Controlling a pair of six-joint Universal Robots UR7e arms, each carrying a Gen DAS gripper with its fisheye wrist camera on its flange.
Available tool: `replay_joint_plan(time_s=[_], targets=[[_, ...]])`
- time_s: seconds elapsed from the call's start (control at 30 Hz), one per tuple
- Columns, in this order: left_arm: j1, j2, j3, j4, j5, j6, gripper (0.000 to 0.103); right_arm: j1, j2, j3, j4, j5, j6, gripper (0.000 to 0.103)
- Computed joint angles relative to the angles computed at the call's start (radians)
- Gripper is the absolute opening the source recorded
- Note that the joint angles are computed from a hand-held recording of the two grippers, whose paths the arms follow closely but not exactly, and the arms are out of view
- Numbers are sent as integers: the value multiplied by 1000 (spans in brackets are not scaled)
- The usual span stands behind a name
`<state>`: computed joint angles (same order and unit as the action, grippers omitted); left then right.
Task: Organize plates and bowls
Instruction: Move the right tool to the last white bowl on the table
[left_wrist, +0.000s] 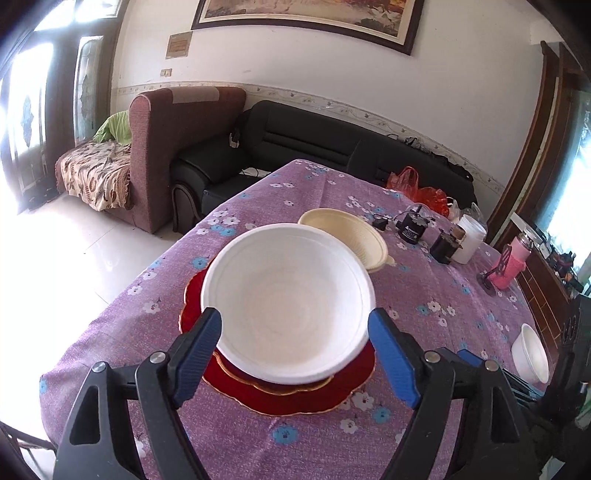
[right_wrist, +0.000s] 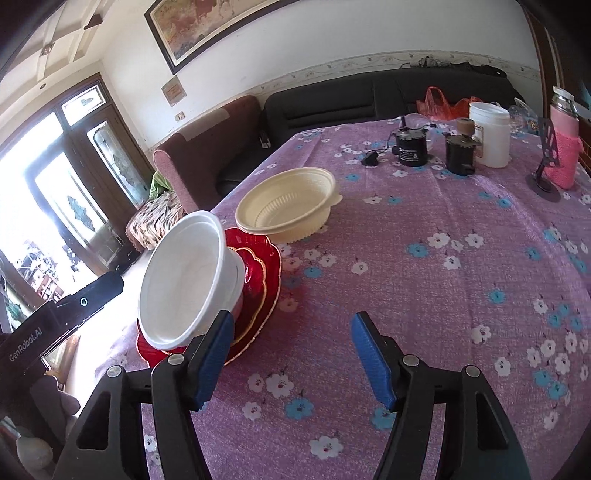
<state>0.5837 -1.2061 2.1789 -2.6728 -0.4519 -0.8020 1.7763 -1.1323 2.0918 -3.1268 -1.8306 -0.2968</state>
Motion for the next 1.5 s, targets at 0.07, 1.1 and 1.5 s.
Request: replay_joint_plan(time_s=[0.07,1.1,1.5], targets=[[-19,21,-6,17,10,-1,84,-14,-24,20,-4,7,3,71],[-78,294,-176,129,15,129,92,-270,-304,140,-109,102,9,71],[-69,384,-273,112,-24,214,92,-345,-388,94,-165,87,-33,75]])
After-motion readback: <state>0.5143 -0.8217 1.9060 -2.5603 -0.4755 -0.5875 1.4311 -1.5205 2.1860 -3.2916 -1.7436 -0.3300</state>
